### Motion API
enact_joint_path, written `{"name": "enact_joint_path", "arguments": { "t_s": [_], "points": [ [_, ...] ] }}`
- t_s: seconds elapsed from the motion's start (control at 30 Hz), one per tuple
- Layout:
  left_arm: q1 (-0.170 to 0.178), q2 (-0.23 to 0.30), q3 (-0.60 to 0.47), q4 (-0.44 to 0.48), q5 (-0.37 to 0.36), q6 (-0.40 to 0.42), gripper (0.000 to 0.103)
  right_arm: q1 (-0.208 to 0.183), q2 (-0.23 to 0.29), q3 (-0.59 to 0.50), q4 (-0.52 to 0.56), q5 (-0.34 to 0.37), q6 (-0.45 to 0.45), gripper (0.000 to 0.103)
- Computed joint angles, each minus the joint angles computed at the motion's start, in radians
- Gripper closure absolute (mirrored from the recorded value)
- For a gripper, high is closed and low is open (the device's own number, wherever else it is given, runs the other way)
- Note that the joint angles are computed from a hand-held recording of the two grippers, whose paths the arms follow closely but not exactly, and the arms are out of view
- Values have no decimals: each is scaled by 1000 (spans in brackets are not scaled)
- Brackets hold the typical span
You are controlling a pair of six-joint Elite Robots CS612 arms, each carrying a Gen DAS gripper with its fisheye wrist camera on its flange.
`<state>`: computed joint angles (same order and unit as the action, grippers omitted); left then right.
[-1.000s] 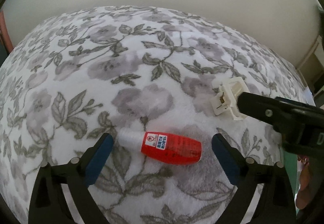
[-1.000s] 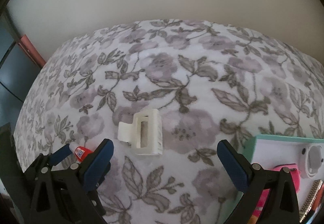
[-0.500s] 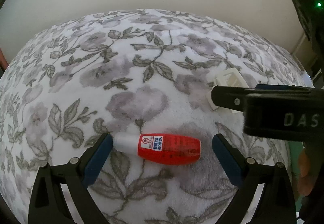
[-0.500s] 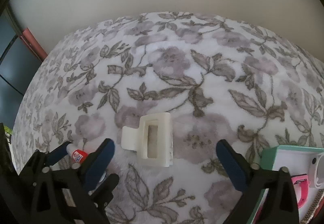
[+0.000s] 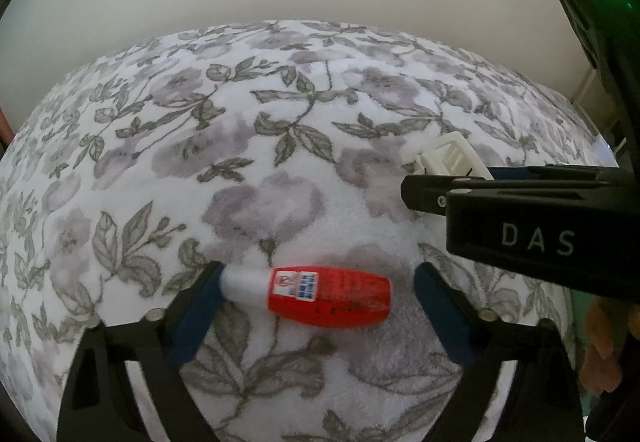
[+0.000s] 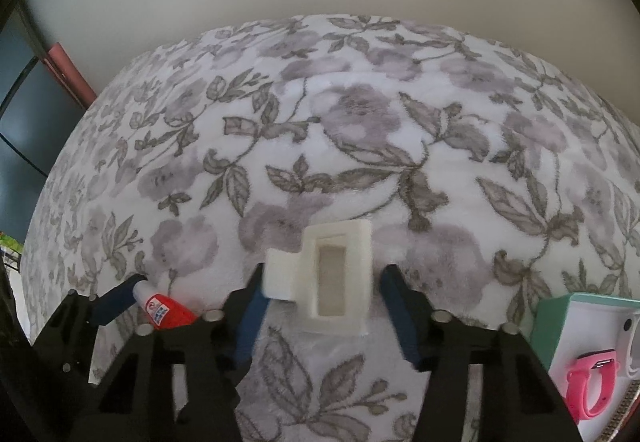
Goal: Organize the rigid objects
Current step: 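Grasp the red bottle with the left tool while the right tool grasps the white hair clip, then carry the red bottle and white hair clip over the tray with both tools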
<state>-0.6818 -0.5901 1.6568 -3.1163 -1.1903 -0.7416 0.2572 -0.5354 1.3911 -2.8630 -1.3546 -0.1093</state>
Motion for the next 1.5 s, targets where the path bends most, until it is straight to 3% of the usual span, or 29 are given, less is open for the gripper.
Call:
{"name": "enact_joint_path", "arguments": {
  "t_s": [0.07, 0.37, 0.67, 1.1, 1.5],
  "points": [
    [-2, -2, 1, 4, 11, -2, 24, 0, -1, 2, 1, 0, -3, 49],
    [-5, -4, 0, 9, 4, 15, 24, -5, -7, 12, 5, 12, 0, 49],
    [-3, -18, 14, -8, -41, -41, 24, -16, -36, 51, -19, 29, 19, 50],
    [-44, -109, 59, 9, 31, -151, 24, -55, -161, 222, -190, 10, 136, 50],
    [-108, -158, 32, 66, 61, -161, 24, -127, -265, 397, -310, -37, 239, 50]
  ]
}}
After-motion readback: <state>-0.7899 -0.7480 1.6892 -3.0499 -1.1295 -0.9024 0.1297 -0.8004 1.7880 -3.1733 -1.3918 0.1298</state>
